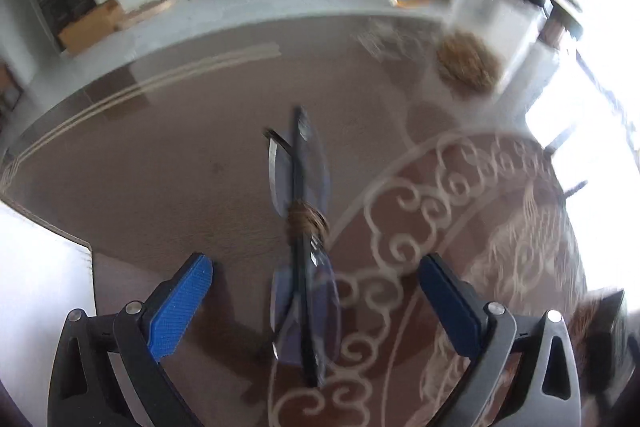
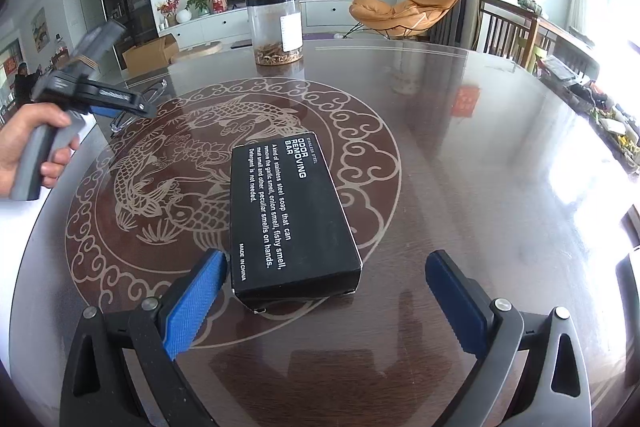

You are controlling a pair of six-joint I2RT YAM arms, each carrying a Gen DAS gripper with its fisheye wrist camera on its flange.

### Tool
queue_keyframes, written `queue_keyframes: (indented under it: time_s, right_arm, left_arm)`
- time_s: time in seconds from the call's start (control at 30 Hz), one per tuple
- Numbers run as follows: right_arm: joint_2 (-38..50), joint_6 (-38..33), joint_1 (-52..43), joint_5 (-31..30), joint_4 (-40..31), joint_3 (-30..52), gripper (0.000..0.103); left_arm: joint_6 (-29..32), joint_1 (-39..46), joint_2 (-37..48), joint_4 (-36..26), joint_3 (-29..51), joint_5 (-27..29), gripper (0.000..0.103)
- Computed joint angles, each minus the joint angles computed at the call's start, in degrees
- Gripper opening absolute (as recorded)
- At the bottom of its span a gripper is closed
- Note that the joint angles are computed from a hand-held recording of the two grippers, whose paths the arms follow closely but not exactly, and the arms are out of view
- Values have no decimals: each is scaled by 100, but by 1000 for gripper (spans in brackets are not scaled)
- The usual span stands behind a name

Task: Organize objects
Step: 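Close the left tool on the black-framed glasses while the right tool holds the box, then carry the glasses and box over the bin and open both tools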

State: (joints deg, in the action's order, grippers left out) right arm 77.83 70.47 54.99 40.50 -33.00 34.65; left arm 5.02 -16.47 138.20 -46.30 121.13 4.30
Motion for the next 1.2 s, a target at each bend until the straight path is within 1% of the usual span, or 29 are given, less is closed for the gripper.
queue_keyframes:
  time_s: [0.07,0.13,0.17,0.2,0.23,0.27,0.33,0.4,0.47,0.57,0.6,0.63,0.67,0.73,0.8,0.83,0.87,0.9,0.93,1.0,1.07,1.2]
  right_arm:
    - [-1,-2,1,-6,13,-7,100]
    - [3,-27,0,-25,47,-13,100]
    - [5,-42,-6,-34,57,-13,100]
    - [3,-48,-8,-37,71,-23,100]
    - [-1,-51,-10,-39,80,-32,100]
    - [-1,-53,-12,-40,84,-34,100]
    - [-1,-53,-12,-40,84,-34,100]
    - [-13,-61,-11,-40,94,-44,100]
    - [-160,-144,-12,-61,255,-163,100]
    - [-1031,-680,-98,-357,1129,-866,100]
    - [-1378,-938,-245,-634,1410,-1102,100]
    - [-1592,-1218,-528,-1067,1563,-1217,100]
    - [-1587,-1449,-812,-1431,1518,-1140,100]
    - [-1230,-1952,-1315,-1985,1245,-684,100]
    - [-591,-2541,-1857,-2854,1086,-130,100]
    - [-132,-2734,-2000,-3033,807,252,99]
    - [247,-2804,-2024,-2928,499,570,84]
    - [520,-2772,-1970,-2655,224,812,69]
    - [605,-2736,-1929,-2480,162,880,59]
    - [405,-2596,-2009,-2692,334,680,58]
    - [64,-2384,-1865,-2698,412,441,58]
    - [-846,-1570,-1272,-2675,395,132,58]
  left_arm:
    - [-148,-12,28,164,-14,-180,103]
    - [-34,-25,-70,351,-228,-179,103]
    - [22,-26,-163,460,-385,-167,93]
    - [75,-27,-391,763,-753,-132,50]
    - [104,-36,-610,1000,-1062,-129,19]
    - [70,-48,-653,913,-1083,-127,11]
    - [140,-101,-942,1087,-1549,-208,11]
    - [169,-211,-1458,1410,-2387,-357,10]
    - [-66,-199,-1960,1423,-3051,-146,10]
    - [-575,-206,-2959,1514,-4343,404,10]
    - [-704,-312,-3293,1604,-4760,477,10]
    - [-746,-434,-3695,1796,-5290,465,10]
    - [-737,-534,-4044,2024,-5768,430,10]
    - [-728,-752,-4709,2456,-6622,269,10]
    - [-750,-872,-5207,2668,-7187,183,10]
    - [-748,-872,-5336,2710,-7334,217,10]
    - [-729,-872,-5472,2734,-7459,224,10]
    - [-648,-841,-5622,2774,-7587,217,10]
    - [-574,-827,-5802,2817,-7722,204,10]
    - [-394,-612,-6011,2844,-7829,393,10]
    - [-359,-387,-6362,2710,-7928,705,10]
    - [-237,148,-7208,2052,-7934,1557,10]
